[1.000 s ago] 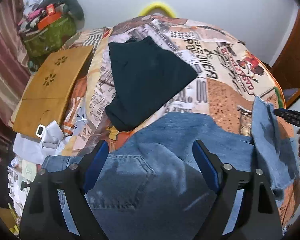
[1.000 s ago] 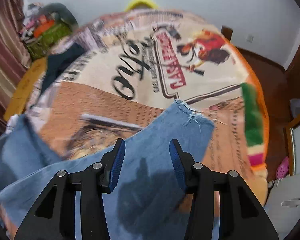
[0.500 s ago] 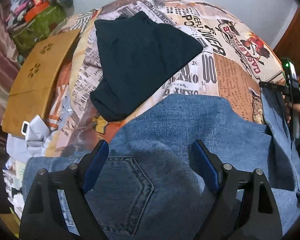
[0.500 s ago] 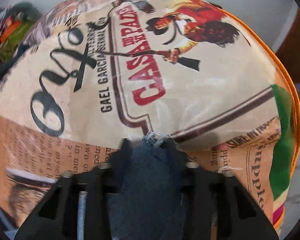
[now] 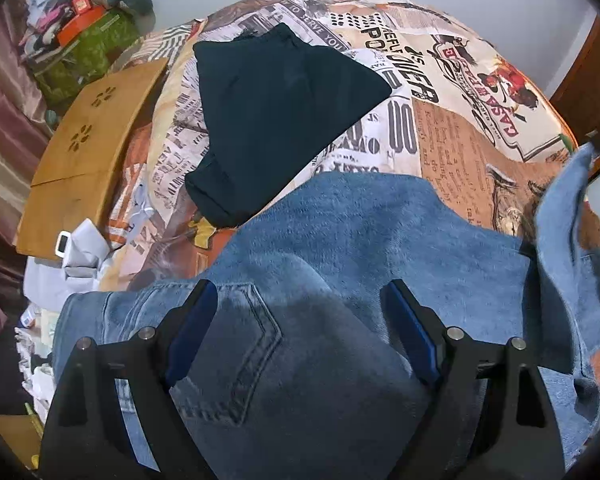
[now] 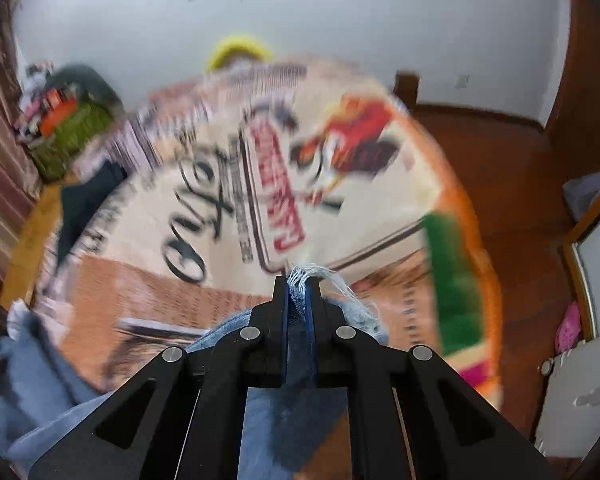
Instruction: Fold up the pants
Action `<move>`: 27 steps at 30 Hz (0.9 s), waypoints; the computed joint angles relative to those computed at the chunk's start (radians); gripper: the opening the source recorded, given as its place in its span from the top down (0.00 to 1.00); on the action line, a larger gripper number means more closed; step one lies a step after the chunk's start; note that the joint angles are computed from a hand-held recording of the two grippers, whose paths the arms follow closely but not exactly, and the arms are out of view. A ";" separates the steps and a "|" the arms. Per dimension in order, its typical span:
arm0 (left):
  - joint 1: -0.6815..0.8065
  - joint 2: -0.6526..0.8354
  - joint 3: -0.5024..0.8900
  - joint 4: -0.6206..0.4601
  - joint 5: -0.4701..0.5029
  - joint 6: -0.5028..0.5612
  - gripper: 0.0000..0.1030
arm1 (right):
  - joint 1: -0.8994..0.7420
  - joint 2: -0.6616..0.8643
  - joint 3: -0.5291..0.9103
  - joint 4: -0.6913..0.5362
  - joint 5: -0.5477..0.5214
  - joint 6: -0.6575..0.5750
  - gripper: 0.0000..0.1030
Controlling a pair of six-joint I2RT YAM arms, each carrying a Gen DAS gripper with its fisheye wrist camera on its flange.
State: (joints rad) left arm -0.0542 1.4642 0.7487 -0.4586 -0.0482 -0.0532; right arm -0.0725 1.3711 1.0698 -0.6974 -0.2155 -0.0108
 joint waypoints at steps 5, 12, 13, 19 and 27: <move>-0.050 -0.062 -0.020 -0.089 0.046 -0.014 0.17 | -0.156 -0.165 0.153 -0.223 -0.103 -0.098 0.94; -0.247 -0.136 -0.121 -0.096 -0.061 -0.104 0.16 | -0.446 -0.333 0.181 -0.446 -0.253 -0.338 0.94; -0.273 -0.154 -0.135 -0.090 -0.086 -0.129 0.16 | -0.510 -0.357 0.148 -0.476 -0.266 -0.399 0.94; -0.312 -0.212 -0.173 -0.090 -0.106 -0.184 0.15 | -0.748 -0.432 -0.053 -0.543 -0.223 -0.668 0.93; -0.317 -0.282 -0.201 -0.106 -0.102 -0.204 0.15 | -0.878 -0.518 -0.171 -0.585 -0.123 -0.847 0.88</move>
State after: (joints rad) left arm -0.3716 1.1824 0.5473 -0.5645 -0.1506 -0.2571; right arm -0.9505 0.8530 0.8991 -1.2823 -0.3385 -0.8579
